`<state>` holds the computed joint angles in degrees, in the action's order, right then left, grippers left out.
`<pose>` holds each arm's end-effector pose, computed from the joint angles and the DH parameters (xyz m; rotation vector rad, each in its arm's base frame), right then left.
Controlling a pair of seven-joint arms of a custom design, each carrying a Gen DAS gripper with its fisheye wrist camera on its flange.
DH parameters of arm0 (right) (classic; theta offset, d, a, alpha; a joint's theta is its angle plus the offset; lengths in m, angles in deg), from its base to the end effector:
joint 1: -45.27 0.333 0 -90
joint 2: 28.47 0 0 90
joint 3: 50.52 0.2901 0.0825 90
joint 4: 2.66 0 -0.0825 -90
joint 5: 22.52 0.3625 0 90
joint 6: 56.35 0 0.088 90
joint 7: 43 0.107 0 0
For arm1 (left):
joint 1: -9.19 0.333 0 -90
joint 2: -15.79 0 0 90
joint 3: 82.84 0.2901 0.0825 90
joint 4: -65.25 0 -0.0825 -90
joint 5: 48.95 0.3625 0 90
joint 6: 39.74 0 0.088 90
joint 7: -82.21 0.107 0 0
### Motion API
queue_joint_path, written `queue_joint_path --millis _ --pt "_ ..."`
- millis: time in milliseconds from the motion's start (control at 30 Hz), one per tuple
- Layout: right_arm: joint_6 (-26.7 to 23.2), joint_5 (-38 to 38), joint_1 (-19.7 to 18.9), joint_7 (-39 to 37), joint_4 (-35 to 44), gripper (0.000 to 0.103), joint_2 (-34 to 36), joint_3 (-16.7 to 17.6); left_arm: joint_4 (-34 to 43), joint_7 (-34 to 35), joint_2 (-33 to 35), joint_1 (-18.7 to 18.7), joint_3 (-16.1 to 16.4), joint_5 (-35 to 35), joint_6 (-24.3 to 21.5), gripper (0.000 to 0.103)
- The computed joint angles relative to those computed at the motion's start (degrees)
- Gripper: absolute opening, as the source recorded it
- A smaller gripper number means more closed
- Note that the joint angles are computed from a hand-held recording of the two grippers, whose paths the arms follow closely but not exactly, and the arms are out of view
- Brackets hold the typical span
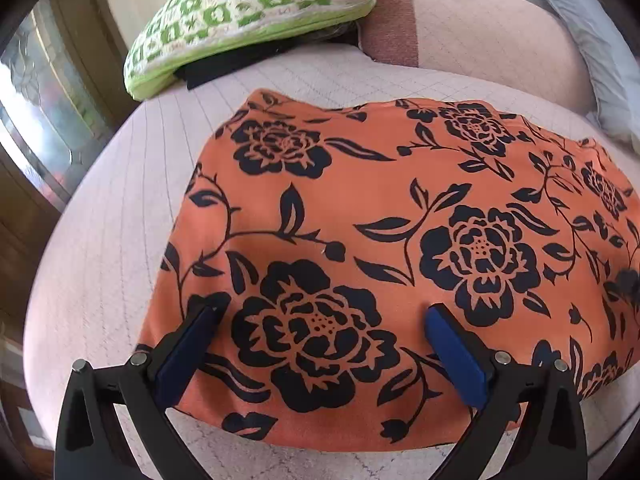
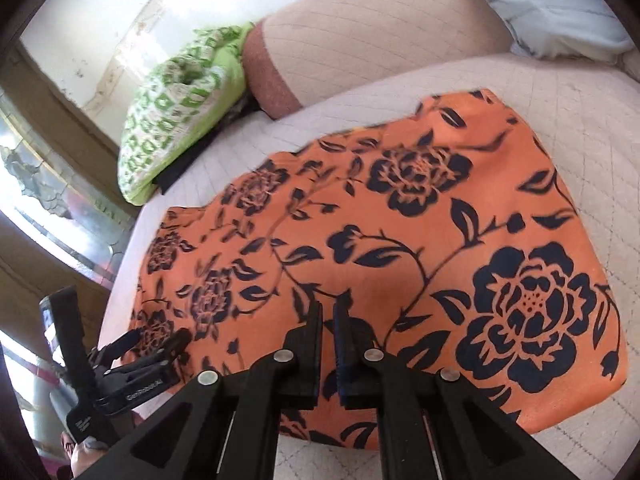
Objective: Fold small clothes
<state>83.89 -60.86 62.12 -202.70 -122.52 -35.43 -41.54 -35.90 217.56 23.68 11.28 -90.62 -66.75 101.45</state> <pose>0.4854 0.2375 0.5106 -0.6376 2.3907 -0.4338 0.6197 -0.0569 0.5257 -1.1323 2.4253 -0.6708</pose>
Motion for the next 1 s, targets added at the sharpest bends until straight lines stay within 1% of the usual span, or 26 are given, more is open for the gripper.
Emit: queue_joint_path --millis 33,100,200,367,633,733,833,933,1000 --pt "0.17 2.59 0.17 -1.62 -0.05 0.008 0.51 -0.44 0.12 0.07 0.06 0.12 0.03 -0.22 -0.24 0.103" --pt "1.14 1.51 -0.04 0.14 -0.83 0.008 0.42 -0.34 -0.58 0.61 -0.25 0.10 -0.04 -0.23 0.72 0.103" --pt "1.02 3.27 0.18 -2.16 -0.58 0.008 0.41 -0.53 -1.48 0.98 -0.69 -0.04 -0.09 -0.23 1.97 0.103" --pt "1.85 4.61 0.26 -3.81 -1.69 0.008 -0.66 -0.39 -2.97 2.82 -1.52 0.11 -0.06 -1.31 3.84 0.103" --pt "1.63 6.80 0.21 -6.95 -3.42 0.008 -2.95 0.64 -4.87 3.95 -2.54 -0.16 0.19 -1.94 6.18 0.103" --pt "-0.54 5.74 -0.10 -6.51 -3.66 0.007 -4.23 1.55 -5.01 3.87 -2.58 -0.30 0.28 -1.70 6.46 0.103" --pt "-5.33 4.05 -0.68 -4.87 -4.12 0.008 -6.42 2.56 -5.08 3.75 -2.61 -0.38 0.31 -1.50 6.47 0.103" --pt "-6.65 4.03 -1.70 -1.35 -6.77 0.008 -9.33 2.64 -4.80 3.67 -2.38 -0.45 0.28 -1.34 6.27 0.103" --pt "-6.94 6.65 -2.04 -1.03 -7.98 0.008 -9.96 2.07 -4.25 3.07 -2.01 -0.50 0.27 -1.07 5.73 0.103"
